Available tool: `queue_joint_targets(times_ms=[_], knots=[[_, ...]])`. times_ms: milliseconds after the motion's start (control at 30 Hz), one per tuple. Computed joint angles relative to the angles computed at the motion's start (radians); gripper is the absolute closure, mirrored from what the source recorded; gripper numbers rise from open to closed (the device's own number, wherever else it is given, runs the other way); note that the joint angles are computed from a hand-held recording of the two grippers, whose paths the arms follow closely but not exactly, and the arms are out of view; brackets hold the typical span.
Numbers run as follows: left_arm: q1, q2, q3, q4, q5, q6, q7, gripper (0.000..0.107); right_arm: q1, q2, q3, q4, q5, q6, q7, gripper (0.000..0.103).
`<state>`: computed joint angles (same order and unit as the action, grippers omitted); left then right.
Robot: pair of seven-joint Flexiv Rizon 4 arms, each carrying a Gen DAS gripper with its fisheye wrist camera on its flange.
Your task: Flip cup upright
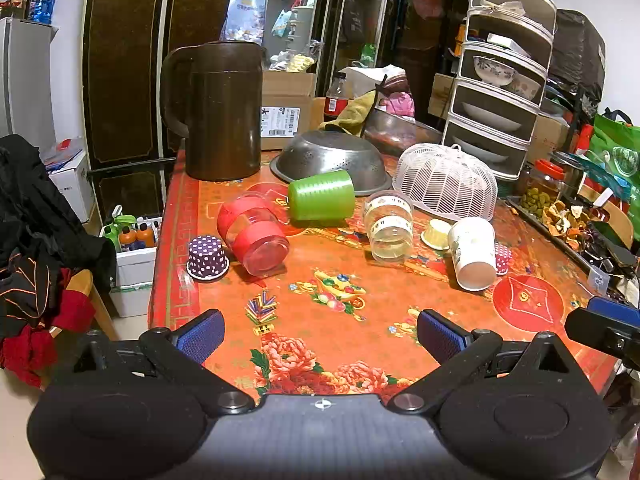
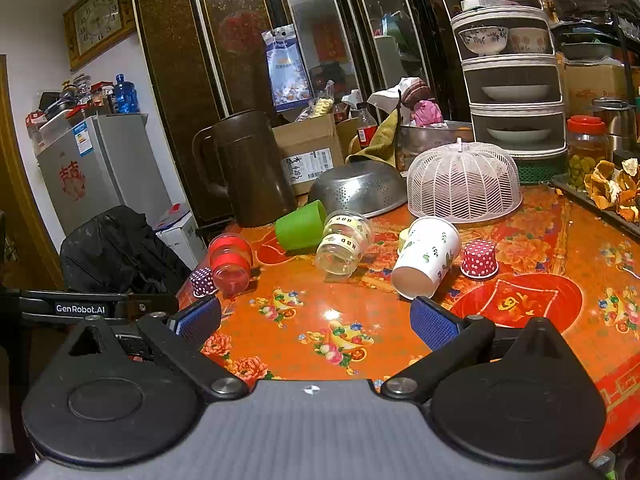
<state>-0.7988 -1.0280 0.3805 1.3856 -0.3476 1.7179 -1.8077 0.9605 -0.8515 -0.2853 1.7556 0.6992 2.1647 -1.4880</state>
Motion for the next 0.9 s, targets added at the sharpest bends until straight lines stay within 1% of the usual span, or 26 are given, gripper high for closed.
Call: queue_joint_targets(times_ms=[167,233,333,433,567,700,833,900], knots=[[0.001,0.001,-0.001,-0.001,0.005,-0.007,-0.004,0.004,-0.002,-0.001,0.002,-0.002,0.0,0.001,-0.001,0.001],[-0.005,0.008,0.006,-0.004,0.012,-0.047,-0.005,0.004,-0.003,-0.001,0.003,-0.002,0.0,0.0,-0.002,0.001],[-0.003,0.01,0.005,-0.008,0.037,-0.056,-0.026,0.004,-0.003,-0.001,0.003,-0.002,0.001,0.0,-0.002,0.001],[-0.003,0.016,0.012,-0.013,0.062,-0.086,-0.044,0.004,-0.007,-0.001,0.008,0.001,-0.001,0.003,0.001,0.001],[0.004,0.01,0.01,-0.02,0.092,-0.064,-0.075,0.004,-0.011,0.0,0.012,0.004,-0.001,0.004,0.003,0.001],[0.006,0.007,0.014,-0.028,0.107,-0.07,-0.085,0.004,-0.01,0.001,0.011,0.005,0.0,0.002,0.004,0.001],[0.004,0.007,0.022,-0.038,0.124,-0.092,-0.097,0.004,-0.026,0.002,0.026,0.009,-0.015,0.01,0.011,0.001],[0.011,0.011,0.011,-0.041,0.135,-0.098,-0.105,0.004,-0.031,0.002,0.031,0.01,-0.02,0.014,0.014,0.001]])
